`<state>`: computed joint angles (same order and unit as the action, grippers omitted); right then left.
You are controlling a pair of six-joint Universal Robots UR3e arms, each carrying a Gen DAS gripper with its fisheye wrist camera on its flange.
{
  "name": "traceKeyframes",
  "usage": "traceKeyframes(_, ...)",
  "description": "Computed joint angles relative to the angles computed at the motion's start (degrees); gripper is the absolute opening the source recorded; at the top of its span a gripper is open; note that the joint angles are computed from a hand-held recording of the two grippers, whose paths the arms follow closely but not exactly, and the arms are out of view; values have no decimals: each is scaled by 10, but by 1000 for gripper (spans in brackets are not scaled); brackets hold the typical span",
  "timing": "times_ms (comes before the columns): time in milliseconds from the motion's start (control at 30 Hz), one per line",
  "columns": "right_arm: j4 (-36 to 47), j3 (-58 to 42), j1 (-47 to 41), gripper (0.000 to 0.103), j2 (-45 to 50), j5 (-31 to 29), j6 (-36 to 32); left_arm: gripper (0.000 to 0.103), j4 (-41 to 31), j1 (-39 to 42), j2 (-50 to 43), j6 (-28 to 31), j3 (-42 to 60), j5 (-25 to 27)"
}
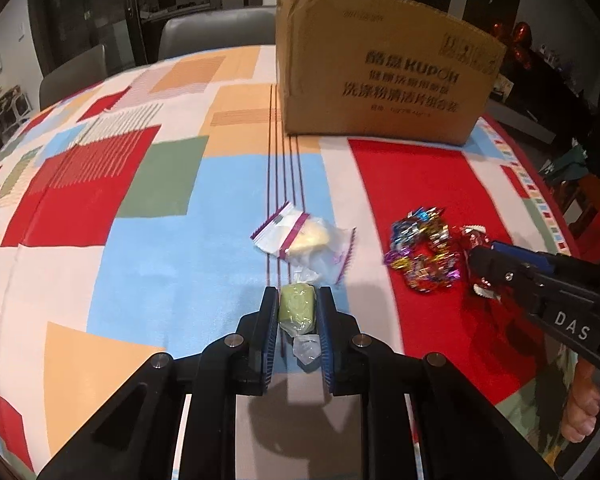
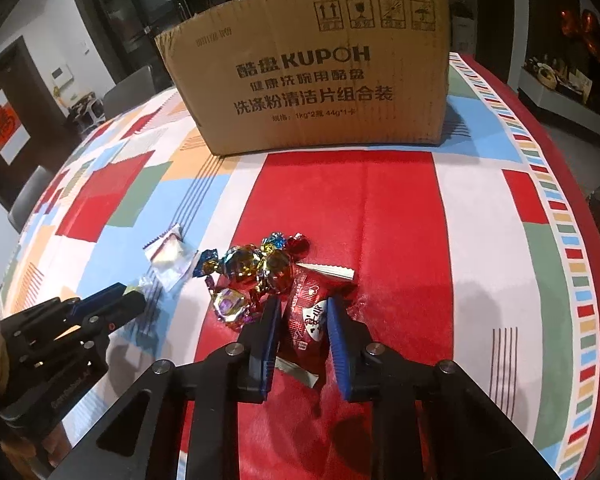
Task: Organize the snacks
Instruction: 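Grasp the green wrapped candy with the left tool while the right tool grasps the red candy bag, then carry both candies into the cardboard box and open both tools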
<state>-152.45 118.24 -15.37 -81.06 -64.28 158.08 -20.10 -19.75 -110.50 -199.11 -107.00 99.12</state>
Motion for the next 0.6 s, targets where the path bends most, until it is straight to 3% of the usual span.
traceKeyframes(600,57,22,-62,25,-135,92,-36,20,-8,-47,71,8,39,48)
